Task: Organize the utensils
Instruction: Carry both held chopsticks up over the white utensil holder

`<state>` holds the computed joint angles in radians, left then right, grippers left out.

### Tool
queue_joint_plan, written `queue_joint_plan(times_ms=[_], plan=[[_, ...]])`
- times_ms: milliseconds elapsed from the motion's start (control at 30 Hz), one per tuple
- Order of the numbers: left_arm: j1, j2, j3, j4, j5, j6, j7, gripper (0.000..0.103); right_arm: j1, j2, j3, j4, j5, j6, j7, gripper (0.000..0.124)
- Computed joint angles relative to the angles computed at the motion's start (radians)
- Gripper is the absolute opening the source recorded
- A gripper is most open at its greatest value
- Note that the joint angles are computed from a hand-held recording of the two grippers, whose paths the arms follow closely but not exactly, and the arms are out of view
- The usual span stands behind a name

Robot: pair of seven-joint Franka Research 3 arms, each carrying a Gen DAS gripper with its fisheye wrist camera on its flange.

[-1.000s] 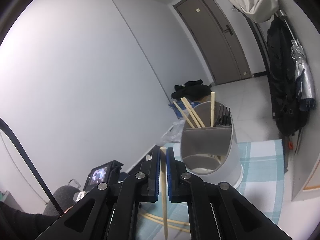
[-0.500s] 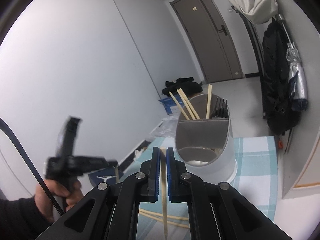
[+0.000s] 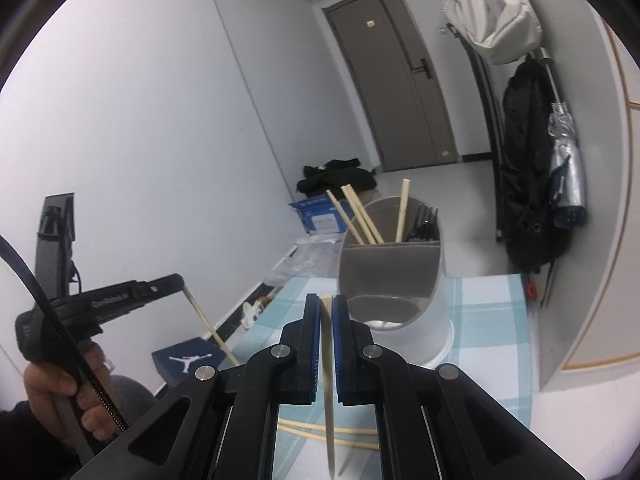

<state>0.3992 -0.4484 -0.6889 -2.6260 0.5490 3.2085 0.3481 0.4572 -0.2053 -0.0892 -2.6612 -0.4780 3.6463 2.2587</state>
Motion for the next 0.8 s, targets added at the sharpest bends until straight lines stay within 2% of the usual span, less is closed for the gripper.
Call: queue_joint_plan(times_ms=[133,300,400,500,633,800], plan=[[-0.084,0.013,0.076,0.006,-0.001,0.001,0.042,0.002,-0.004,-0.02,0.026,-0.015,0.076,-0.022,-0.03,0.005],[-0.152,0.02,0.132,0.024,0.004,-0.001,0.097,0.002,-0.005,-0.042,0.066,-0.022,0.203,-0.039,-0.126,0.005],[-0.214,0.037,0.184,0.04,-0.004,-0.005,0.14,0.002,0.016,-0.047,0.055,-0.016,0.236,-0.049,-0.152,0.005],[-0.328,0.066,0.285,0.064,-0.033,-0.032,0.198,0.002,0.027,-0.048,0.05,-0.007,0.268,-0.055,-0.18,0.005],[-0.442,0.068,0.387,0.079,-0.073,-0.045,0.271,0.002,0.045,-0.06,0.02,0.008,0.279,-0.061,-0.191,0.005],[-0.657,0.088,0.567,0.124,-0.197,-0.059,0.421,0.002,0.066,-0.076,-0.029,0.047,0.268,-0.077,-0.189,0.005]])
